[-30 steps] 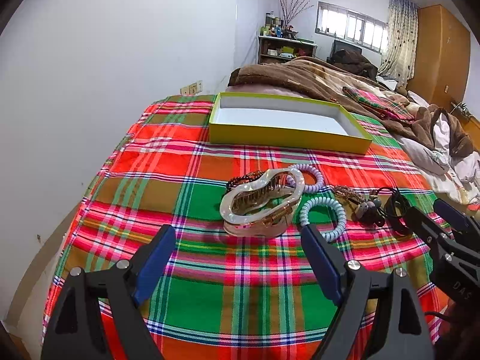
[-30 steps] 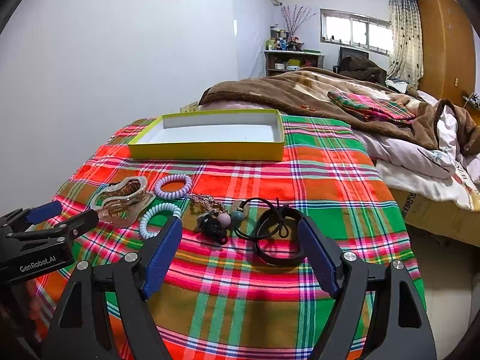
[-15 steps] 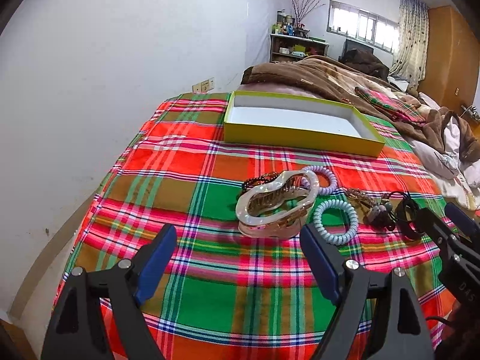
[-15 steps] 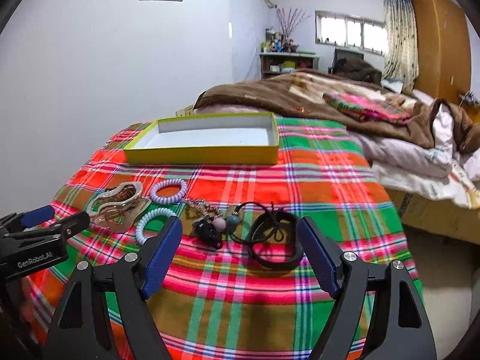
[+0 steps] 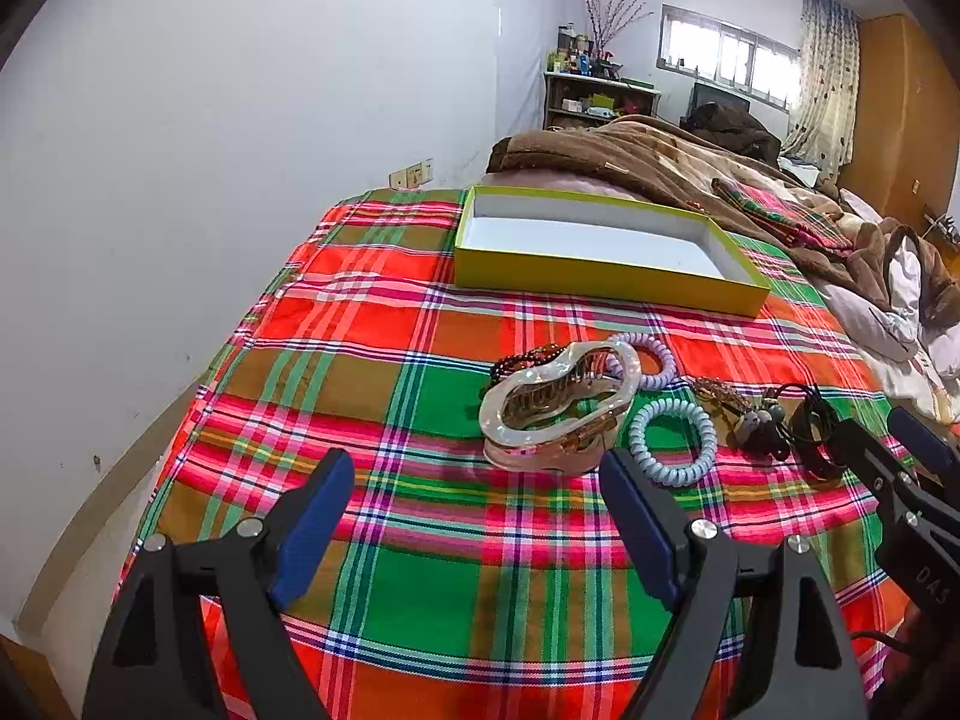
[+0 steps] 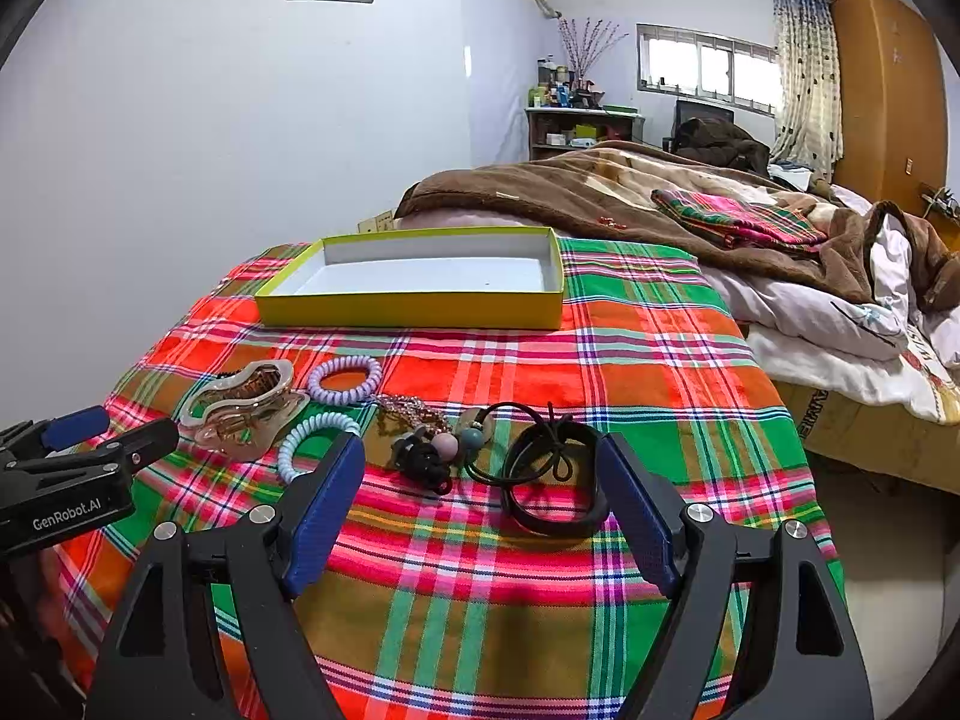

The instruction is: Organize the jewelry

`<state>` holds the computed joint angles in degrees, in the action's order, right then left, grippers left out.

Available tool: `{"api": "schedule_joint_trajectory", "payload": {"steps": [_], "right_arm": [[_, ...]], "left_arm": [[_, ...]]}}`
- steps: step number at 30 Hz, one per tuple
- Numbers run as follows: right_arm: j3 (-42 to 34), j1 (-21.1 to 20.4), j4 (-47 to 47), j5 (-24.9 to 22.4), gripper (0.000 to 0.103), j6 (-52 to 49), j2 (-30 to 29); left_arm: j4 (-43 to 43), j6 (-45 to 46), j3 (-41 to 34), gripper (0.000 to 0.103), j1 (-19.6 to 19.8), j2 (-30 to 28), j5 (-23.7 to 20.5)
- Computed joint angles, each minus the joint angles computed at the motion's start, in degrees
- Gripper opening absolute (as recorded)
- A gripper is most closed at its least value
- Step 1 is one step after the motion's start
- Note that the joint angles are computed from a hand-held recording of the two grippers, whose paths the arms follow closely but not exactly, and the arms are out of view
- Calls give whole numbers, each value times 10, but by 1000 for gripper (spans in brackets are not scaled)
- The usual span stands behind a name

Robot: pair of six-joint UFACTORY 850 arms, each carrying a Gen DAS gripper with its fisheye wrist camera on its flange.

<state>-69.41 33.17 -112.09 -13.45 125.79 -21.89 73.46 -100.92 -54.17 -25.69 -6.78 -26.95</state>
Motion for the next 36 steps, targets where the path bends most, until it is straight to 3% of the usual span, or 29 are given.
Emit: {"api": "schedule_joint_trajectory", "payload": {"steps": [29, 36], "right_arm": [[-4, 0, 5, 1, 79, -11, -3], [-24, -19, -41, 37, 79, 9, -13]], "left_arm": [[3, 2, 0, 85, 2, 1, 4], [-54, 81, -7, 82, 37, 0, 84]]}}
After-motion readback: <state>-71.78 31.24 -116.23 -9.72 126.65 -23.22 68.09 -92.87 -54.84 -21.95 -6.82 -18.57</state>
